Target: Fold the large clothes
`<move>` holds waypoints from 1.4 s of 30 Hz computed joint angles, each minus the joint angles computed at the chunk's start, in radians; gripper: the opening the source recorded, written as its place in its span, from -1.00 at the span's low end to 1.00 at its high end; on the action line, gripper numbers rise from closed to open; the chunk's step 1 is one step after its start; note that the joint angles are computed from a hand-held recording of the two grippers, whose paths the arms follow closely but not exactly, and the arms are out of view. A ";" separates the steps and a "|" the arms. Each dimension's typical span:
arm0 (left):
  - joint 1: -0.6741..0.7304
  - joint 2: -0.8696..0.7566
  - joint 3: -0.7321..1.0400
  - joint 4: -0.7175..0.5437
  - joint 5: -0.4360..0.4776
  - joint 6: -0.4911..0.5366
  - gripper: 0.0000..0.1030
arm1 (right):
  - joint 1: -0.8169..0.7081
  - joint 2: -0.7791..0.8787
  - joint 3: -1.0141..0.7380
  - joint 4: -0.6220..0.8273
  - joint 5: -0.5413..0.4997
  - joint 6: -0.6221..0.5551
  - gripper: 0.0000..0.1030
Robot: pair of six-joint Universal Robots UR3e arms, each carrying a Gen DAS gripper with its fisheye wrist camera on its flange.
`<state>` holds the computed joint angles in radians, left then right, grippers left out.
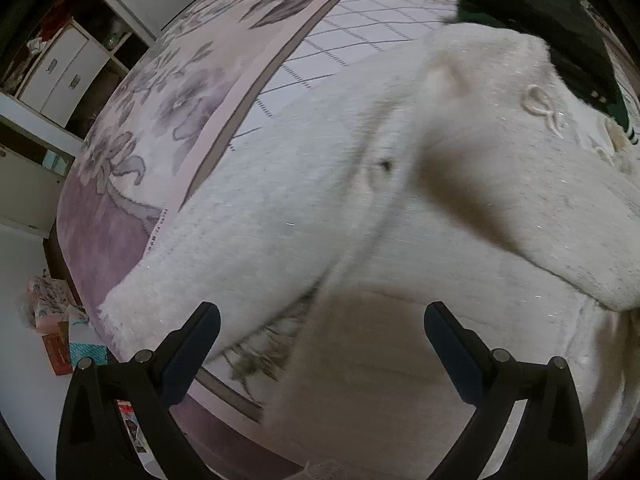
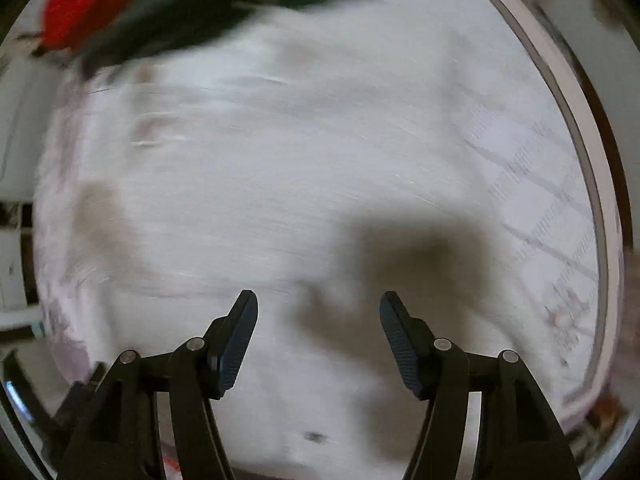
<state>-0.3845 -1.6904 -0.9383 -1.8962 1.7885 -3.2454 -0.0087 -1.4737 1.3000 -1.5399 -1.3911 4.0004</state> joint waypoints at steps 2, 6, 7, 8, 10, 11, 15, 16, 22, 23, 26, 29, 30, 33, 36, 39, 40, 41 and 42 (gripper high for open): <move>-0.062 -0.030 0.042 -0.026 0.026 -0.064 1.00 | -0.089 -0.097 0.209 -0.024 0.075 -0.078 0.22; -0.160 -0.123 0.181 -0.145 0.064 -0.208 1.00 | -0.262 -0.374 0.622 -0.253 0.047 -0.134 -0.44; -0.165 -0.138 0.207 -0.176 0.053 -0.243 1.00 | -0.333 -0.479 0.702 -0.268 0.036 -0.109 -0.53; -0.167 -0.141 0.211 -0.189 0.050 -0.265 1.00 | -0.408 -0.584 0.774 -0.261 0.053 -0.112 -0.53; -0.183 -0.152 0.207 -0.201 0.071 -0.301 1.00 | -0.591 -0.793 0.875 -0.131 0.083 -0.163 -0.62; -0.188 -0.156 0.202 -0.203 0.083 -0.311 1.00 | -0.684 -0.886 0.913 -0.050 0.125 -0.226 -0.62; -0.176 -0.114 0.125 -0.175 0.111 -0.329 1.00 | -0.635 -0.837 0.798 0.088 0.117 -0.314 0.00; -0.164 -0.093 0.097 -0.167 0.114 -0.330 1.00 | -0.530 -0.739 0.716 0.075 0.064 -0.280 0.27; 0.025 0.125 -0.134 -0.137 0.053 -0.297 1.00 | 0.021 -0.326 0.278 0.168 -0.242 -0.086 0.81; 0.066 0.164 -0.170 -0.135 0.043 -0.283 1.00 | 0.074 -0.287 0.243 0.173 -0.268 -0.062 0.81; 0.266 0.307 -0.302 -0.116 -0.011 -0.186 1.00 | 0.194 -0.184 0.172 0.176 -0.278 0.021 0.81; 0.511 0.436 -0.415 -0.100 -0.106 -0.066 1.00 | 0.278 -0.060 0.094 0.129 -0.209 0.084 0.81; 0.616 0.471 -0.456 -0.099 -0.142 -0.032 1.00 | 0.313 -0.029 0.068 0.120 -0.193 0.102 0.82; 0.930 0.564 -0.578 -0.115 -0.287 0.089 1.00 | 0.428 0.076 -0.045 0.133 -0.161 0.152 0.82; 1.193 0.634 -0.712 -0.132 -0.422 0.189 1.00 | 0.525 0.181 -0.161 0.141 -0.124 0.194 0.82; 1.269 0.635 -0.821 -0.049 -0.488 0.166 0.81 | 0.604 0.266 -0.260 0.148 -0.116 0.238 0.82; 1.260 0.628 -0.837 -0.002 -0.484 0.135 0.66 | 0.630 0.295 -0.297 0.153 -0.121 0.251 0.82; 1.258 0.626 -0.846 0.034 -0.489 0.118 0.53 | 0.659 0.329 -0.345 0.174 -0.135 0.266 0.82; 1.257 0.625 -0.855 0.083 -0.497 0.099 0.44 | 0.676 0.349 -0.375 0.190 -0.146 0.274 0.82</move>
<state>0.8730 -1.0651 -1.7933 -1.8135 1.2913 -3.1462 0.6672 -1.1248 0.9253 -1.3499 -1.5375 4.2749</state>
